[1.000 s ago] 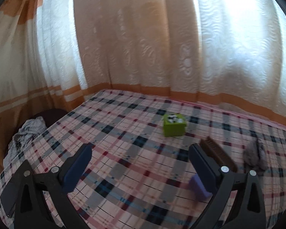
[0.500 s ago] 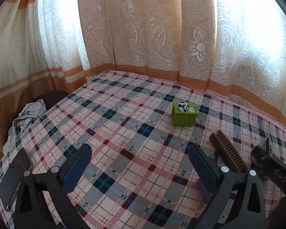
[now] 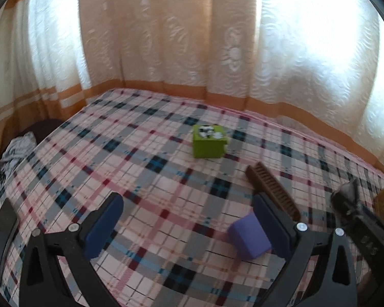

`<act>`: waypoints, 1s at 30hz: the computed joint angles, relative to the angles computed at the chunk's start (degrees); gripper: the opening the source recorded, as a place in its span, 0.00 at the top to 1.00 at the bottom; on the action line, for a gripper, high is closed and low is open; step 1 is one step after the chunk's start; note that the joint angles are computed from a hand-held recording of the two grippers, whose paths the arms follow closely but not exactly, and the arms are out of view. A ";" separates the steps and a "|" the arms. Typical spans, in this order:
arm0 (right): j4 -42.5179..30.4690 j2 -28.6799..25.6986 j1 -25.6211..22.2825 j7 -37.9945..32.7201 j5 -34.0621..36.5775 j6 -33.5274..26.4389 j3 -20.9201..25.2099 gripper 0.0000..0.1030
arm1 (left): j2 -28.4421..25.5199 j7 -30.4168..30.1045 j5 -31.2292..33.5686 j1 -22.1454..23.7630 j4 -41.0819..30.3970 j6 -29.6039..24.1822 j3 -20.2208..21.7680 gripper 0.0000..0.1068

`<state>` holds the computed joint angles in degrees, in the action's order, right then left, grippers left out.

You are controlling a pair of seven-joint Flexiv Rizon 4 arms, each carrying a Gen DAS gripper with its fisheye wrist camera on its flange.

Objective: Organize rigid objects
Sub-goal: 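Grasp the purple cube with the left gripper while the right gripper holds the slipper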

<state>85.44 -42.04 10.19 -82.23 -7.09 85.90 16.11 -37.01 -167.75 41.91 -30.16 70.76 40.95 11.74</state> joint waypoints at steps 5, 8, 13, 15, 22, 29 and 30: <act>8.08 3.96 3.48 2.49 -1.04 11.59 -7.44 0.55 | -2.20 4.43 -0.37 -0.46 -3.32 -3.08 -0.70 0.04; 12.50 5.92 2.44 3.24 -2.60 15.43 -7.76 0.55 | -2.93 6.08 -2.09 0.13 -4.12 -3.58 -1.19 0.04; 15.46 7.19 1.12 5.50 -4.89 16.72 -7.75 0.55 | -3.75 6.05 -5.70 1.40 -4.13 -1.14 -1.61 0.04; 15.40 7.03 0.78 6.53 -5.66 16.17 -7.46 0.55 | -4.61 7.05 -7.06 1.55 -5.22 -2.05 -1.71 0.04; 14.94 6.58 -0.70 8.36 -7.76 14.58 -5.99 0.55 | -6.44 9.18 -12.50 3.35 -6.35 -0.90 -2.70 0.13; 14.09 5.94 -3.42 8.51 -8.77 13.03 -2.75 0.55 | -5.99 10.51 -13.34 2.60 -4.92 0.83 -1.82 0.19; 14.05 5.88 -3.60 8.44 -8.81 13.00 -2.48 0.55 | -5.73 10.52 -13.11 2.49 -4.39 1.84 -1.67 0.26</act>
<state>99.49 -36.17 6.59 -73.78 -15.90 98.90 13.63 -42.75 -157.22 28.81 -27.68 66.37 42.78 10.07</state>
